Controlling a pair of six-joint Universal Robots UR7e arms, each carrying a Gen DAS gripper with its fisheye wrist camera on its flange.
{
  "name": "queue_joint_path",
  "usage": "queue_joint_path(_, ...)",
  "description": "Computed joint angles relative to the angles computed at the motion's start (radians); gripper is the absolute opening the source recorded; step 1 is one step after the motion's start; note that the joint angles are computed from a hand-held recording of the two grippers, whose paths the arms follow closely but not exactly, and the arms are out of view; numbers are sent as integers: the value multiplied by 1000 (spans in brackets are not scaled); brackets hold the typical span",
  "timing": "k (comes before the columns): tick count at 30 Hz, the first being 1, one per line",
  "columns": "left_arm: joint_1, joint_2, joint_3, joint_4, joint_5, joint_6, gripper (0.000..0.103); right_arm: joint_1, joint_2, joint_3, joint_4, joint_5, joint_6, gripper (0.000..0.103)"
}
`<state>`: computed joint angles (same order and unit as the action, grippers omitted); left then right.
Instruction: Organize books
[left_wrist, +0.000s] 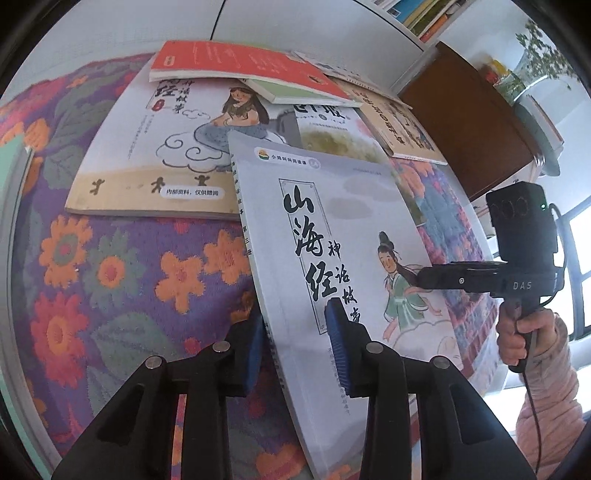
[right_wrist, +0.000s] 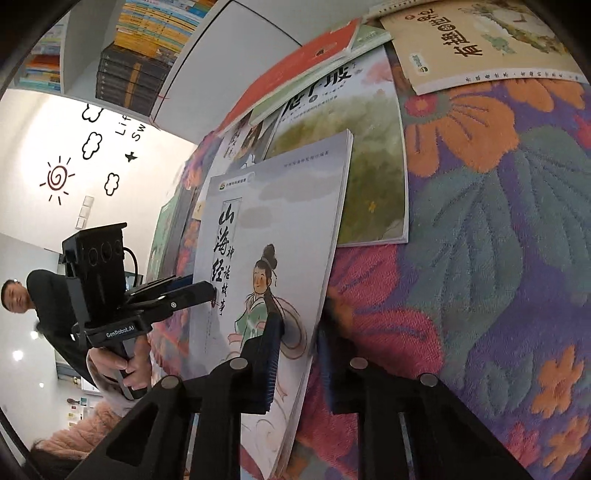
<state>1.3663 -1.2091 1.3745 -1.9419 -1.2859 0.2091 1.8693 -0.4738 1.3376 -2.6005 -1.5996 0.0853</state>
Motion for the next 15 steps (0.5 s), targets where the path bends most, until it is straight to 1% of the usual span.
queue_joint_path(1, -2, -2, 7, -9, 6, 3, 33, 5, 3, -3, -2, -14, -9, 16)
queue_joint_path(4, -5, -4, 15, -24, 17, 14, 33, 42, 22, -30, 2, -111, -65, 16)
queue_joint_path(6, -5, -2, 15, -28, 18, 7, 33, 65, 38, -48, 1, -176, -86, 17)
queue_joint_path(7, -6, -2, 17, -32, 20, 6, 33, 72, 41, -51, 1, -194, -88, 18)
queue_joint_path(9, -14, -9, 34, -53, 41, 4, 34, 74, 44, -55, 2, -203, -84, 19)
queue_joint_path(12, -34, -20, 71, -97, 83, -17, 34, 70, 43, -50, -8, -192, -63, 20)
queue_joint_path(13, -36, -23, 77, -103, 89, -22, 33, 73, 45, -52, -9, -198, -58, 20)
queue_joint_path(14, -41, -28, 83, -105, 95, -29, 32, 77, 44, -53, -6, -204, -58, 22)
queue_joint_path(15, -43, -30, 83, -99, 101, -36, 32, 83, 44, -55, -2, -219, -62, 23)
